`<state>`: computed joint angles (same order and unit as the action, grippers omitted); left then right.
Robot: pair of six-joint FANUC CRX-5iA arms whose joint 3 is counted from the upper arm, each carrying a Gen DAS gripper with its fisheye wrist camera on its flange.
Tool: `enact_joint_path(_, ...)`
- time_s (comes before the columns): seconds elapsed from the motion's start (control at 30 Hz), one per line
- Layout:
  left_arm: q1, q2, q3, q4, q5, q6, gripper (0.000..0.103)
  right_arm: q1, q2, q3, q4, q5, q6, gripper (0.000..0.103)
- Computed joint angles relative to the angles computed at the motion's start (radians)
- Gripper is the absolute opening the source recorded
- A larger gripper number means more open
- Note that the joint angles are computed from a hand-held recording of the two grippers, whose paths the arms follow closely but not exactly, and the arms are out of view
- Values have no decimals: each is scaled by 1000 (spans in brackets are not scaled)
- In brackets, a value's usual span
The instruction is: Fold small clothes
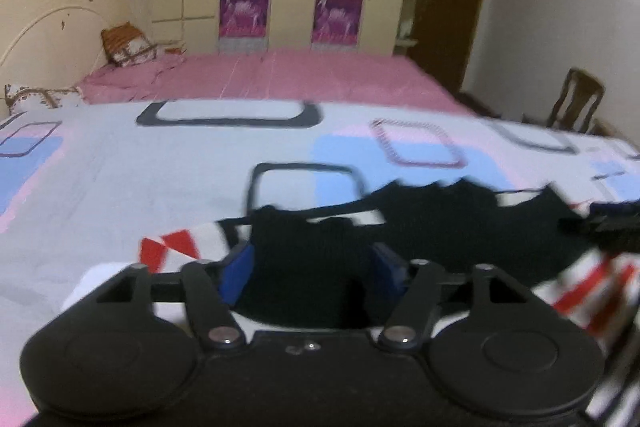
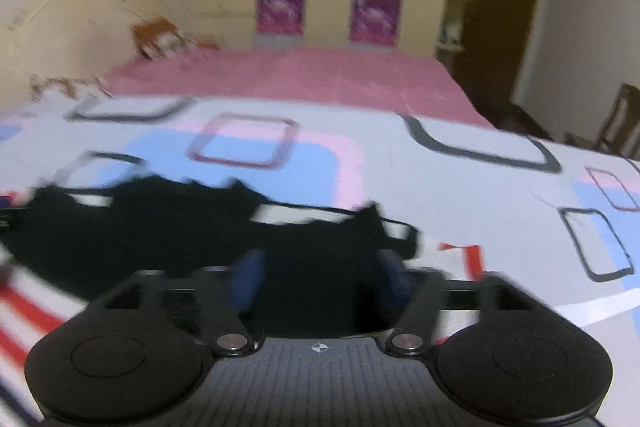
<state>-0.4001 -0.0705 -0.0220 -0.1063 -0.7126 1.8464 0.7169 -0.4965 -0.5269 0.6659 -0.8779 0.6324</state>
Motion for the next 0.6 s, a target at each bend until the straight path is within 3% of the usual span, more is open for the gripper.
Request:
enact_joint_path(0.07, -26, -12, -26, 79, 15, -75, 69, 59, -20, 4, -42, 5, 19, 71)
enact_joint_path(0.13, -69, -8, -28, 79, 6, -91, 69, 103, -34, 16, -124, 9, 98, 67)
enact_joint_path(0.23, -115, 11, -8, 16, -42, -38, 70, 162, -18, 20, -141, -51, 153, 64)
enact_joint_path(0.4, -102, -64, -52, -108, -86, 28, 72, 141, -80, -20, -94, -133, 128, 65)
enact_joint_path(0.5, -20, -144, -141, -43, -63, -17, 73, 97, -141, -38, -126, -171, 93, 65)
enact_joint_path(0.53, -21, -148, -133, -61, -82, -16, 73, 110, -138, -44, -84, -218, 72, 65)
enact_joint_path(0.6, -26, -145, -112, -76, -110, 2, 70, 96, -159, -36, -117, -219, 53, 65)
